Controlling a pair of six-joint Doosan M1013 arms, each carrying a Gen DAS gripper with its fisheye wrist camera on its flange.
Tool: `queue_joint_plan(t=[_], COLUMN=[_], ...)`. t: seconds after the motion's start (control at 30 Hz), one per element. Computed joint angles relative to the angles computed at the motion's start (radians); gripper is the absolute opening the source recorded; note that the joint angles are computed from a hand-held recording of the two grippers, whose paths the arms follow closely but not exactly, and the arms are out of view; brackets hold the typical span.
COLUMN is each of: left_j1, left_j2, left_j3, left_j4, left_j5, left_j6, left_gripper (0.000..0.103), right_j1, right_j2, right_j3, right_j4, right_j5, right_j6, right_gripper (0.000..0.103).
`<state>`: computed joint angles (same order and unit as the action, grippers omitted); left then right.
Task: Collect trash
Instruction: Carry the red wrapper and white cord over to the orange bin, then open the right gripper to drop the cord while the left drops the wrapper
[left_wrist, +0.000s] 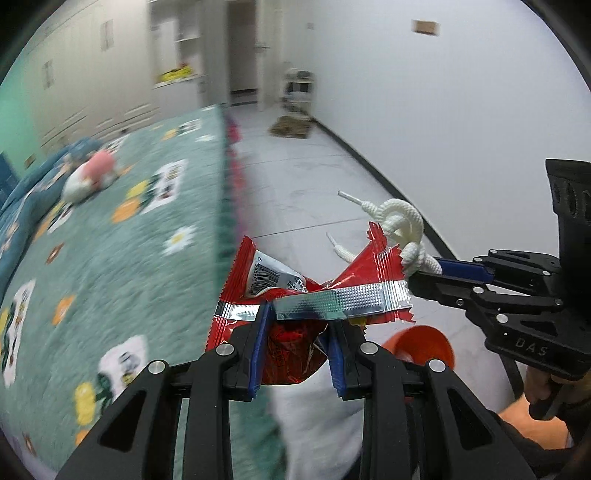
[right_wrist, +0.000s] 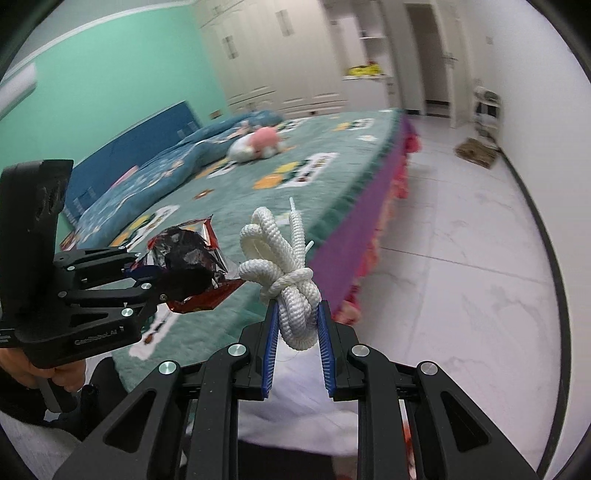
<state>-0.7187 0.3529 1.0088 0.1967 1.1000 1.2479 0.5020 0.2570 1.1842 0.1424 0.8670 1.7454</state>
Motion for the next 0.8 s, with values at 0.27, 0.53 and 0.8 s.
queue_joint_plan(t=[0.27, 0.53, 0.8], left_j1=[-0.048, -0.077, -0.094], left_j2=[0.102, 0.202, 0.295], left_j3=[-0.120, -0.232, -0.336], left_j4=[-0.129, -0.257, -0.315], left_j5=[0.046, 0.118, 0.213], left_j6=[0.197, 0.333, 0.395], left_gripper=[0.030, 0.030, 0.030], right_j1=[-0.056, -0.117, -0.181], right_j2=[-0.141, -0.238, -0.278], right_j3=[0.198, 0.344, 0.452], right_j4=[-0.142, -0.209, -0.198], right_j5=[-0.025, -0.001, 0.044], right_j6=[0.216, 0.371, 0.421], right_gripper=[0.021, 0.021, 0.021])
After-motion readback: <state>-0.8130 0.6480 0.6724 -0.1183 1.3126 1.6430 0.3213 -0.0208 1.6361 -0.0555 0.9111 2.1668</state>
